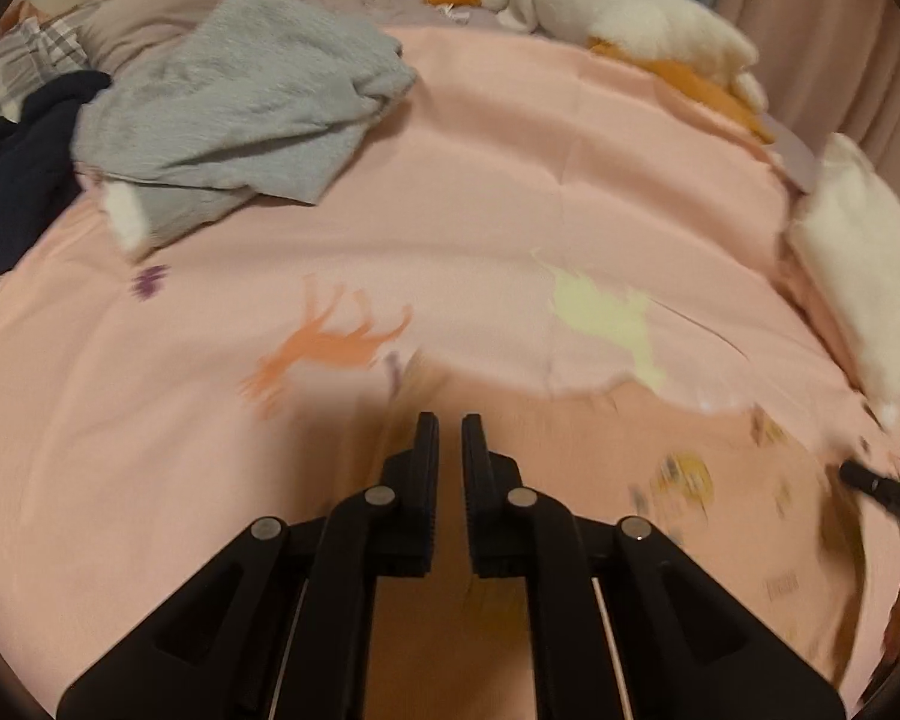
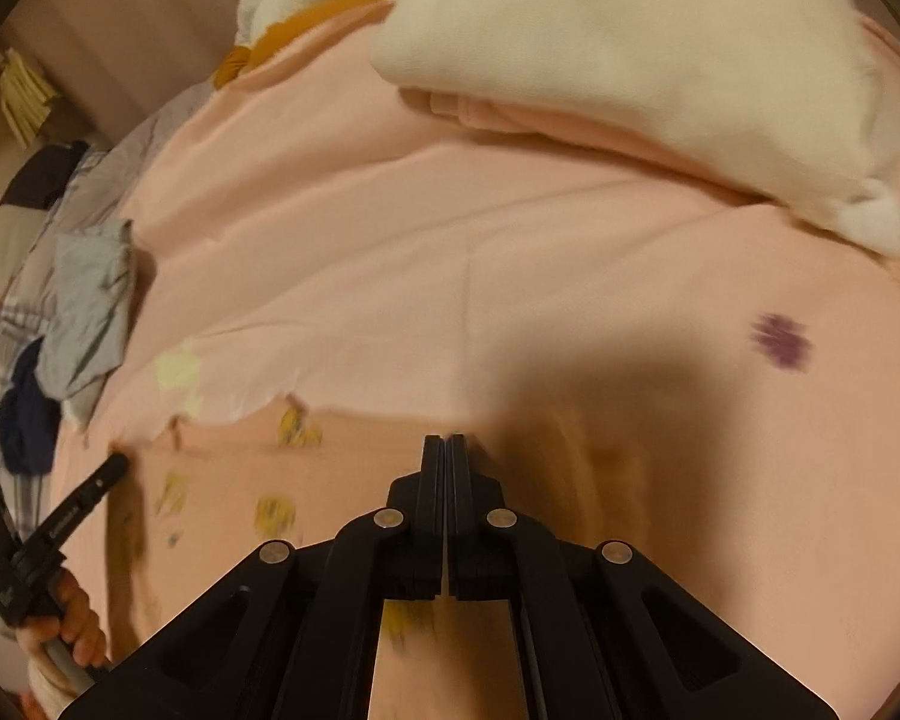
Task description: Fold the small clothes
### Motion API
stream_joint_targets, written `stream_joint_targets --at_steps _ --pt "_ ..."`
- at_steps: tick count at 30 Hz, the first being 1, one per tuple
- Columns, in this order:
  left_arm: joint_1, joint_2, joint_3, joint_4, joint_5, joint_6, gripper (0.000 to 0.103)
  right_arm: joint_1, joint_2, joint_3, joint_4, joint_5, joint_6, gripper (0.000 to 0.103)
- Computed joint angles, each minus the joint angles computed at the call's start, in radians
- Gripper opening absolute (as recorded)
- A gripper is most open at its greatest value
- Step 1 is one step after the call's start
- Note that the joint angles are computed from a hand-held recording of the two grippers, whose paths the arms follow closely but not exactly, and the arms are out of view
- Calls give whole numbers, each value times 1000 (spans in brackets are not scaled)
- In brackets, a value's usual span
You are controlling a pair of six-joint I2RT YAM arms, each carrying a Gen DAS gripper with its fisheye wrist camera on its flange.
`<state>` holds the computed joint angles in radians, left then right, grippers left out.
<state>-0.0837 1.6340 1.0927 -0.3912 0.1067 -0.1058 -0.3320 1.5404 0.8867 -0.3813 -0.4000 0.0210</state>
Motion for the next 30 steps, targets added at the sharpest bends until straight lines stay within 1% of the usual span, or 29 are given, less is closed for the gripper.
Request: stream_joint_targets --at_steps 1,2,3,4,5,6,7,8,9,10,11,12,13,14,15,17,19,20,21,22,24,25,26,27,28,30 --pt "27 -76 -36 -42 29 40 9 -30 -64 -17 -46 -1 -36 0" --pt "51 -148 -74 -74 52 65 17 -60 -115 -29 -82 -9 -72 0" --pt "74 -222 -123 -96 80 86 26 -102 -187 -51 -124 -28 -117 7" --pt "102 -288 -155 -129 109 115 50 -169 -287 -81 -196 -59 -183 15" --pt "142 -394 -214 -164 145 140 73 -223 -347 -96 -246 -89 -230 41" --pt "181 -487 -271 -182 177 148 81 -272 -398 -114 -286 -122 -263 68" --pt "220 -561 -318 -194 208 146 87 -372 -486 -154 -351 -188 -319 79" --pt "277 -661 -373 -238 261 149 87 -493 -559 -196 -431 -281 -400 86" --pt "315 -710 -400 -287 304 168 87 -563 -582 -224 -488 -349 -464 87" --pt "336 -742 -422 -325 336 185 88 -635 -576 -239 -570 -395 -563 87" --pt "351 -781 -458 -366 365 203 88 -662 -558 -250 -630 -413 -626 87" --pt "343 -800 -484 -393 367 209 88 -678 -531 -271 -686 -417 -694 87" --pt "314 -804 -502 -407 358 198 88 -662 -513 -304 -704 -402 -725 87" --pt "284 -785 -523 -433 374 191 88 -634 -524 -348 -688 -377 -710 87" --pt "267 -753 -535 -438 396 182 88 -607 -552 -386 -660 -355 -661 87" --pt "218 -699 -571 -398 418 97 87 -583 -583 -438 -638 -353 -603 87" --pt "173 -749 -619 -315 413 1 90 -574 -528 -472 -636 -405 -570 87" --pt "144 -738 -633 -256 433 -32 91 -585 -516 -479 -639 -428 -562 87" --pt "119 -703 -630 -228 456 -44 92 -560 -554 -501 -599 -450 -483 87" --pt "95 -675 -625 -205 468 -60 93 -547 -588 -511 -589 -451 -446 87" --pt "55 -625 -628 -101 476 -155 93 -461 -642 -535 -497 -456 -302 87" --pt "49 -599 -631 -47 492 -201 93 -436 -640 -541 -457 -469 -254 87" --pt "45 -550 -630 25 515 -259 93 -428 -606 -546 -409 -503 -218 87" --pt "45 -511 -624 75 535 -300 93 -451 -584 -556 -403 -541 -224 87" --pt "53 -470 -617 124 562 -339 93 -448 -537 -564 -336 -588 -163 87" --pt "58 -384 -592 223 605 -426 93 -422 -495 -584 -204 -642 -28 87"
